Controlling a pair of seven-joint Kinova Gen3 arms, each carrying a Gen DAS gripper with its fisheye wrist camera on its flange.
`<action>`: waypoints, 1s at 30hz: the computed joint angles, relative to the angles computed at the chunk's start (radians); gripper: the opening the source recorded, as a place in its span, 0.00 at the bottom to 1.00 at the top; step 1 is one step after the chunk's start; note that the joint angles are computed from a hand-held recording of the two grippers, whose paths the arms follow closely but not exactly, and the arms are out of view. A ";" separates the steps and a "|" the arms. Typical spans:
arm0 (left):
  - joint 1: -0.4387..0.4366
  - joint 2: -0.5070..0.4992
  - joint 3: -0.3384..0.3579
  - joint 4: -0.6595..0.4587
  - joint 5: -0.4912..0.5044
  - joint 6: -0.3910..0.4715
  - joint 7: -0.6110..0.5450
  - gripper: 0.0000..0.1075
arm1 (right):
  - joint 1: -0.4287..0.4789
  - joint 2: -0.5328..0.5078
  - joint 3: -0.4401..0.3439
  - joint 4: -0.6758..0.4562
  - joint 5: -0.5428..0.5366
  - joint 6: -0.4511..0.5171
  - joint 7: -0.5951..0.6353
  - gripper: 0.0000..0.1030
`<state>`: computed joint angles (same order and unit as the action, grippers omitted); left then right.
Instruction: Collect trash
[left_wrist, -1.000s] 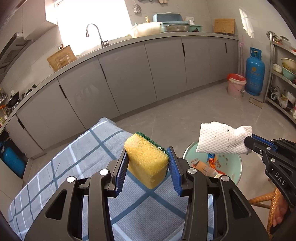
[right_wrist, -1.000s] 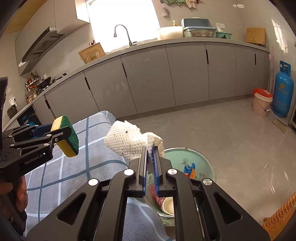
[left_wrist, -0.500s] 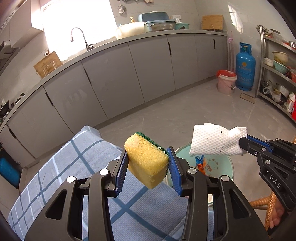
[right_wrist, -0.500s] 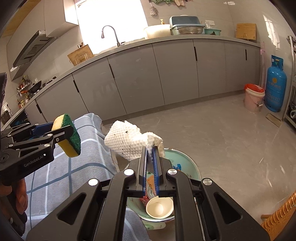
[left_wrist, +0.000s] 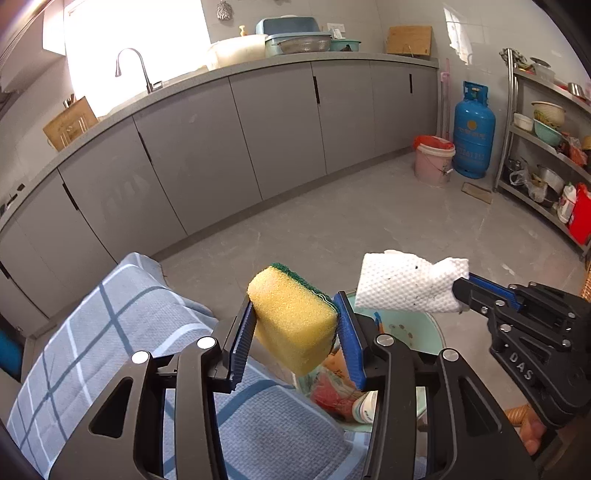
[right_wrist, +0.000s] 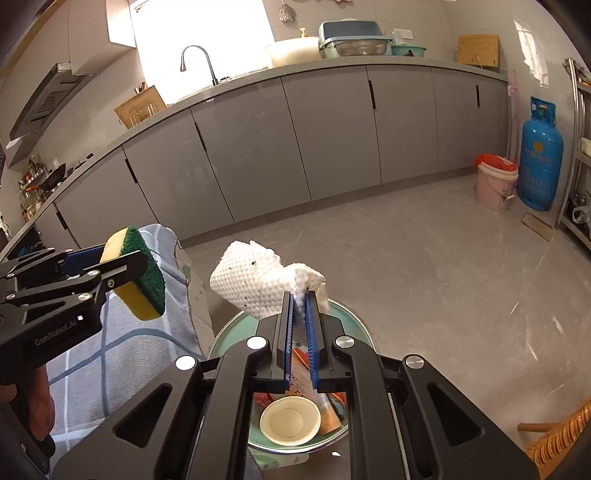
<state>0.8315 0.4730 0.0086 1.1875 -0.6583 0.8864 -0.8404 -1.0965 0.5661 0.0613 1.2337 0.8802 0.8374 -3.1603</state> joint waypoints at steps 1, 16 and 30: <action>-0.009 0.005 0.005 -0.003 0.012 -0.008 -0.002 0.45 | 0.010 0.002 0.000 0.009 -0.002 -0.020 -0.007 0.13; 0.024 -0.050 -0.013 0.092 -0.069 0.000 0.124 0.82 | -0.056 -0.046 0.002 0.078 0.046 0.084 -0.140 0.61; 0.033 -0.237 0.091 0.246 -0.251 0.078 0.354 0.85 | -0.161 -0.081 -0.088 -0.012 0.212 0.325 -0.123 0.64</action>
